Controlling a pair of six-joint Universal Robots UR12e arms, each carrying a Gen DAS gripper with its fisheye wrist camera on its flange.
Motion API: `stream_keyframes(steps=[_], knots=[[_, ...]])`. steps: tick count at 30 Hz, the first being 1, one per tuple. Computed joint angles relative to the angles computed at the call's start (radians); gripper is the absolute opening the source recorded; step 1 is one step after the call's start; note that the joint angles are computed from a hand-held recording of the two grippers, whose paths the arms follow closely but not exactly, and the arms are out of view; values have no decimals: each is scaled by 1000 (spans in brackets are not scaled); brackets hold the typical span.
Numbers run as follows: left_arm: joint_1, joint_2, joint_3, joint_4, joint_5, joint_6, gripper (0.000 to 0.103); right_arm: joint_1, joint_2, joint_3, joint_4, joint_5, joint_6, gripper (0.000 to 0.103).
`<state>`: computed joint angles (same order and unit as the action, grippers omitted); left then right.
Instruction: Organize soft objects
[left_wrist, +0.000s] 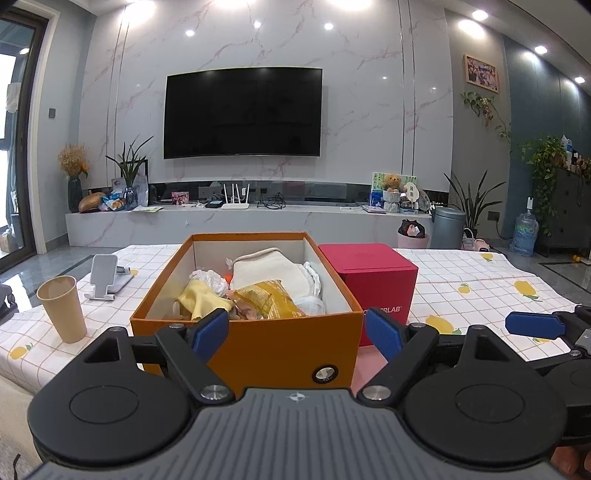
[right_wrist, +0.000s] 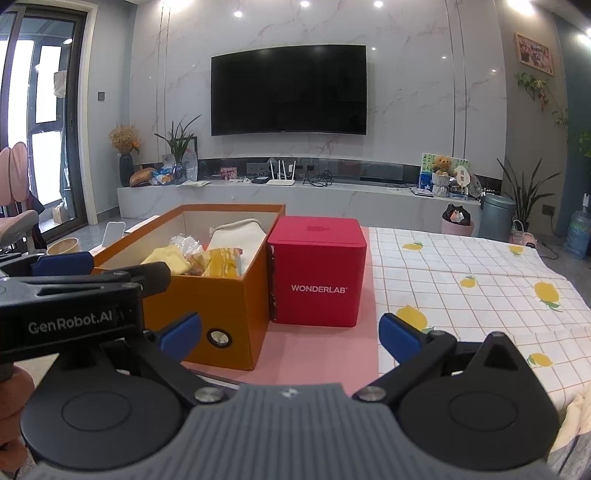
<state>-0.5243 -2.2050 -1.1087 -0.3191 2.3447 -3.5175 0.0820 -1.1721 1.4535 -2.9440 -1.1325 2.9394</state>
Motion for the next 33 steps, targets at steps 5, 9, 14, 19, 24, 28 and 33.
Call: stream_keyframes(steps=[5,9,14,19,24,28,33], knots=[[4,6,-4,-22,-22,-18,98,0,0,-1,9,2,-7,100],[7,13,-7,-41,-41,-41,98,-1,1,-4,16,9,-10,100],[5,8,-5,-31,-28,-27,98,-1,2,-5,21,12,-15,100],[4,5,-1,-33,-21,-23,98,0,2,-6,25,9,-21,100],[3,3,0,-32,-14,-16,98,1,-1,-3,30,4,-33,100],[3,3,0,-31,-14,-17,98,2,-1,-3,29,2,-34,100],[3,4,-1,-33,-15,-17,98,2,-2,-3,34,1,-36,100]])
